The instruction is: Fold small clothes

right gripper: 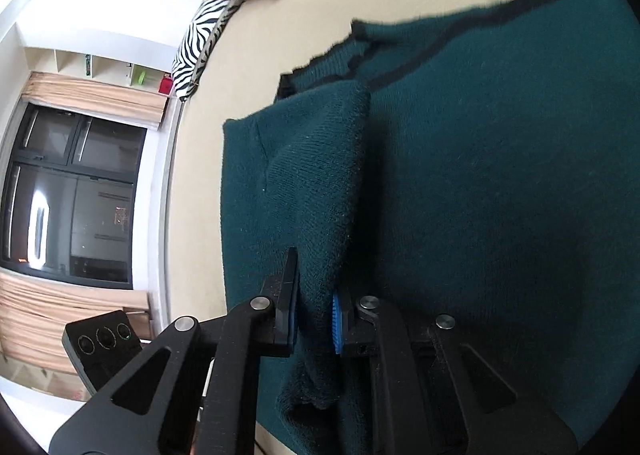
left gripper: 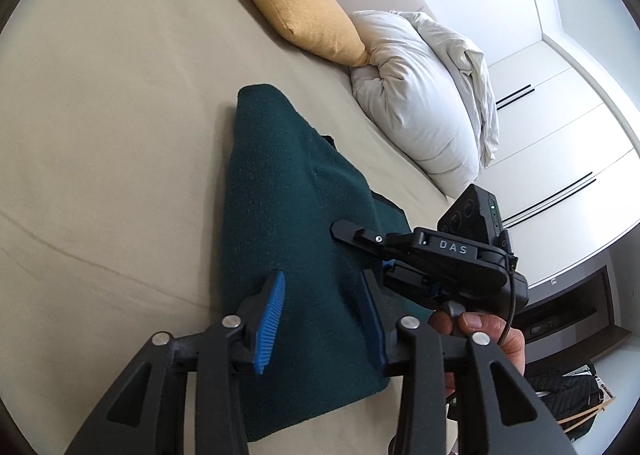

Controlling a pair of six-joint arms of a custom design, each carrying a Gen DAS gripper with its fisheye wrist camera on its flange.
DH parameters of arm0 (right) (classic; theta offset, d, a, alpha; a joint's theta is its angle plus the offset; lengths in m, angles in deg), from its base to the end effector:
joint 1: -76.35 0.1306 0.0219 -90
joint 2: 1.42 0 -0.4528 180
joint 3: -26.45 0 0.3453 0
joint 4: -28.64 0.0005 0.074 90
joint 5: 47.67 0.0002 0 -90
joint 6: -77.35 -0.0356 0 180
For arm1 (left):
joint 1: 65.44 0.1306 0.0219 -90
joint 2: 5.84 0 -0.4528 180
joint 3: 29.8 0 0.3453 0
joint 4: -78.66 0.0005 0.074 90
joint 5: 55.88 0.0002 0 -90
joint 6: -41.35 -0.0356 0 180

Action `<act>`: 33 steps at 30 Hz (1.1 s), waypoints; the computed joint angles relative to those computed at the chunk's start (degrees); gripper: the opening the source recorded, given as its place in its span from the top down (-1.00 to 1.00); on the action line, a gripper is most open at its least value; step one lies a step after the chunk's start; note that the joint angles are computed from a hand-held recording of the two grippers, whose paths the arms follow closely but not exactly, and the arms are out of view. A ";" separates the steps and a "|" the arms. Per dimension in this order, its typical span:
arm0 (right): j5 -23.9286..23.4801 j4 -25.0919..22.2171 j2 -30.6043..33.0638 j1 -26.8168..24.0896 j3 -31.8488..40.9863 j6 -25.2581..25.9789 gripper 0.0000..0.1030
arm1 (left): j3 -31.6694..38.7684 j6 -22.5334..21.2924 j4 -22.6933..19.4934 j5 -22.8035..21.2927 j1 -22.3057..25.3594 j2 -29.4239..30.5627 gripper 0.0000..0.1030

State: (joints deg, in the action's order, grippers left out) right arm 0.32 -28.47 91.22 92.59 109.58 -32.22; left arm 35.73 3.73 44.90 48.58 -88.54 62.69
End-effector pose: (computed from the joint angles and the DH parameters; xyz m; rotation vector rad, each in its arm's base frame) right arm 0.3996 0.1407 0.4336 -0.1383 2.7524 1.1785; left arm 0.2610 -0.1215 0.4688 -0.4541 2.3359 -0.9668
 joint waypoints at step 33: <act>-0.16 -22.68 1.35 -29.83 9.85 28.99 0.80 | 20.98 -12.11 -5.90 -10.12 -14.09 20.38 -0.06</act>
State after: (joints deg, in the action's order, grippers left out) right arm 0.16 -51.15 92.57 62.76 119.43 -3.23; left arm 56.71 -8.38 39.00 38.46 -102.63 83.07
